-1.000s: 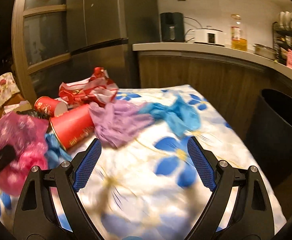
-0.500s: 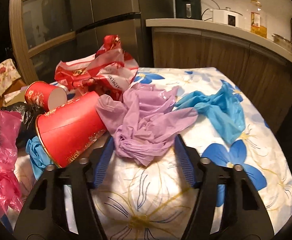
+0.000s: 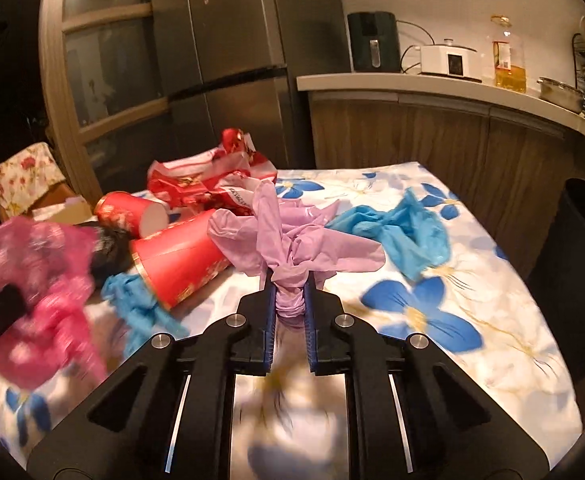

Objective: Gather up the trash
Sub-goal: 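Grasp the purple glove with the right tool while the left tool holds the pink bag, then carry the pink bag and purple glove over the bin and open the right tool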

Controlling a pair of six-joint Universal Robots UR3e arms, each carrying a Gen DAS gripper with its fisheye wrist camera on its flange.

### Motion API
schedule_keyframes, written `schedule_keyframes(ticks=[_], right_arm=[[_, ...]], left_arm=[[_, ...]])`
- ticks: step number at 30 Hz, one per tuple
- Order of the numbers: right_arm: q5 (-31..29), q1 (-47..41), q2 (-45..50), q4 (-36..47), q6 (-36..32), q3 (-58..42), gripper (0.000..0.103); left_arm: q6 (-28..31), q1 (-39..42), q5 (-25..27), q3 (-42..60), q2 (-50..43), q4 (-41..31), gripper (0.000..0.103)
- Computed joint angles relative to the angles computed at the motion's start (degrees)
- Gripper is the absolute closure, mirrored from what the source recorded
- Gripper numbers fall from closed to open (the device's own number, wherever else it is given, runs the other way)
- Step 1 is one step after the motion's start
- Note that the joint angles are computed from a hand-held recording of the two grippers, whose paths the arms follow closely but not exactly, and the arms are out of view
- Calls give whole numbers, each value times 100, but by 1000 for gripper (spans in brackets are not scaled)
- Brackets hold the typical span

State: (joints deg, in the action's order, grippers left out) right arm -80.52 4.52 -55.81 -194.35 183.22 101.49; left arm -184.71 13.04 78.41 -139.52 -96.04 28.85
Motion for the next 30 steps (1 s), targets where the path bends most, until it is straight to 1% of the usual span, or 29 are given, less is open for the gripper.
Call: schedule_keyframes(ticks=[6, 11, 16, 22, 30], right_arm=[[421, -439, -1094, -688, -149, 1620, 91], [694, -827, -1786, -1063, -326, 2517, 91], [911, -1239, -2257, -1160, -398, 3040, 91], [1335, -1911, -2771, -1263, -515, 3583, 91], [1820, -2901, -3200, -1368, -693, 4078, 91]], left_arm=[[-31, -338, 138, -51, 160, 27, 94], [-97, -680, 336, 9, 155, -5, 94], [-192, -1133, 600, 206, 73, -132, 94], [-230, -1699, 938, 730, -166, -370, 94], [-224, -2559, 1361, 1855, -856, -652, 94]])
